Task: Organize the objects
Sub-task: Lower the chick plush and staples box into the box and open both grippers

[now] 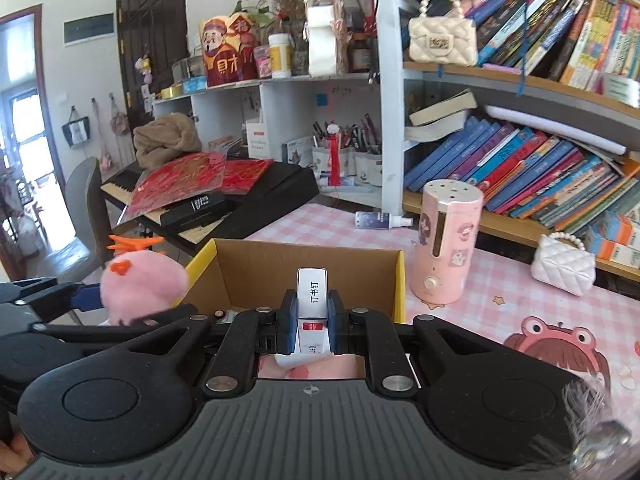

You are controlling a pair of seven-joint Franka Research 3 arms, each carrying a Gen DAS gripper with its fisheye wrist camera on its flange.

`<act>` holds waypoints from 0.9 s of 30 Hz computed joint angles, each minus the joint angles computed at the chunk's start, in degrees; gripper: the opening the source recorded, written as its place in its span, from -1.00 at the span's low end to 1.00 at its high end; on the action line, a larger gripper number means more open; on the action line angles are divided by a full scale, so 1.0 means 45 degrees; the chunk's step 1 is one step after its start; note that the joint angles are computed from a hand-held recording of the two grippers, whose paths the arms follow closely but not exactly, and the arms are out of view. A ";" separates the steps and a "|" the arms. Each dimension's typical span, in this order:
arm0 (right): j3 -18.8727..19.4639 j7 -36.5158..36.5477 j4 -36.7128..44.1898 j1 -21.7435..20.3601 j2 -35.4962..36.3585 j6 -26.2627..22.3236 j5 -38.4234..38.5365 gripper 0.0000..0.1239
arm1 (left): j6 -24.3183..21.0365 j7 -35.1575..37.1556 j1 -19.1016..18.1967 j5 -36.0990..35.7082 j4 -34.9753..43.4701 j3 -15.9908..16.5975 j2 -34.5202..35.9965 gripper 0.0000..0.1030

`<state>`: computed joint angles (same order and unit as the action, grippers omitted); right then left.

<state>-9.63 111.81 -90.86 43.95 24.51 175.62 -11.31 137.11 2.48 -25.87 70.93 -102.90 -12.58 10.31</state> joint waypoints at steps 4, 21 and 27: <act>0.1393 -0.1594 0.0894 -0.1159 0.0715 -0.0538 0.0720 -0.78 | -0.0315 0.0841 -0.0093 -0.0432 0.0665 0.0066 0.0705 0.25; 0.2632 -0.5795 0.3512 -0.1974 0.2670 -0.0290 0.2968 -0.78 | -0.1128 0.1237 -0.1149 0.0690 0.1898 0.1021 0.1932 0.53; 0.3132 -0.6732 0.4837 -0.2193 0.3423 -0.0729 0.3638 -0.78 | -0.1494 0.0170 -0.1098 0.1506 0.1574 0.0835 0.1584 0.60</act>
